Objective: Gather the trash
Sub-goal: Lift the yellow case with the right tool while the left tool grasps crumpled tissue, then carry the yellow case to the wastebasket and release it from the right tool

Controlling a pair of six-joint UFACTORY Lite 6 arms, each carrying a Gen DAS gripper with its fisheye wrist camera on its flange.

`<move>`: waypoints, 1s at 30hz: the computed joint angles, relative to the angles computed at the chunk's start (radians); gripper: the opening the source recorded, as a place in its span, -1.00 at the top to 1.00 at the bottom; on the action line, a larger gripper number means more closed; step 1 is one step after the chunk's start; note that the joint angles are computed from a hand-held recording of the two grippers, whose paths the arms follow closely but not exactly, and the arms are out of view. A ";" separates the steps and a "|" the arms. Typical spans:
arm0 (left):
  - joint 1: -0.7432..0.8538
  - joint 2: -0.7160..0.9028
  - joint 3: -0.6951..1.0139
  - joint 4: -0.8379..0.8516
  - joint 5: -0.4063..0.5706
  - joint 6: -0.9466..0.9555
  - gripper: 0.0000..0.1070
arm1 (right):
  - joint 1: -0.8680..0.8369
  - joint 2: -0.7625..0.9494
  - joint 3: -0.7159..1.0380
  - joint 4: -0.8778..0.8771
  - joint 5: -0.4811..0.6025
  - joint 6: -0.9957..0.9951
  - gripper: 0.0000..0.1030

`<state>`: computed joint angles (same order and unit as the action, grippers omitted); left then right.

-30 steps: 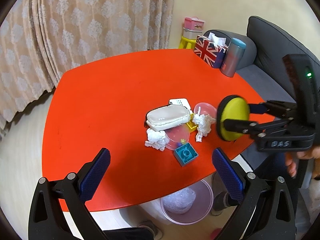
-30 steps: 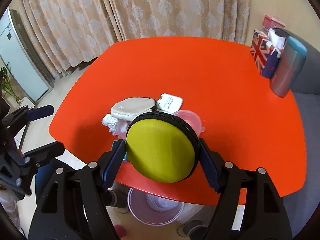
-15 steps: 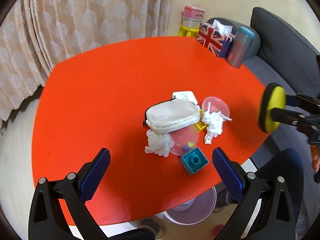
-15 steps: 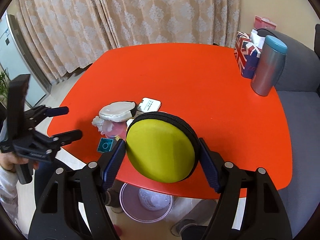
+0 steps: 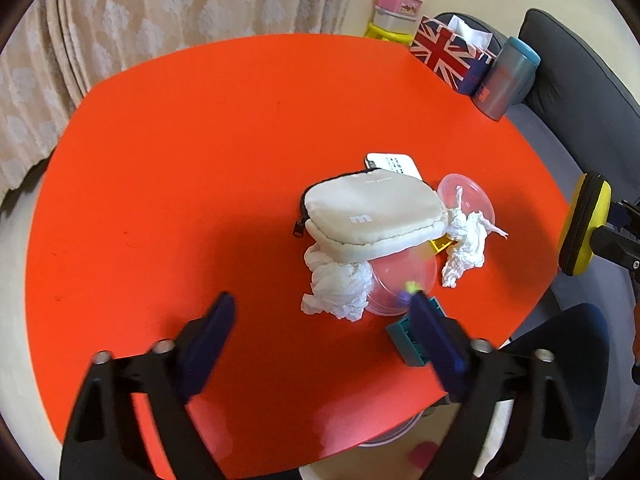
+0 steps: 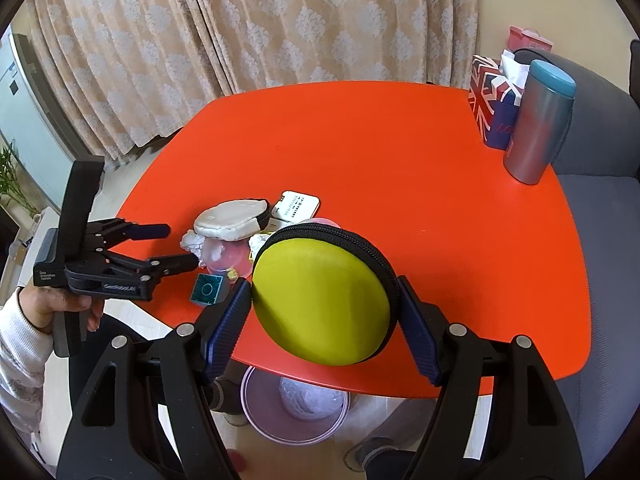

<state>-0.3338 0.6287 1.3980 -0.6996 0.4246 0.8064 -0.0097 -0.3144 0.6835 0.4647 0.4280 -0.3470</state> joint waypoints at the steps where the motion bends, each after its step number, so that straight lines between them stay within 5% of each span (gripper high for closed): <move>1: 0.002 0.002 -0.001 -0.014 0.001 0.014 -0.42 | 0.004 0.003 -0.001 0.001 -0.004 0.002 -0.39; 11: -0.004 0.034 0.031 -0.039 0.026 0.050 0.78 | 0.014 0.019 -0.004 0.049 -0.018 -0.047 -0.39; 30: -0.031 -0.377 -0.328 -0.223 -0.104 0.266 0.85 | 0.046 -0.106 -0.053 -0.016 0.009 -0.017 -0.39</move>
<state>-0.3646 0.2516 1.0702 -0.9228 0.3210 1.0727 0.0361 -0.4205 0.6301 0.4485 0.4367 -0.3644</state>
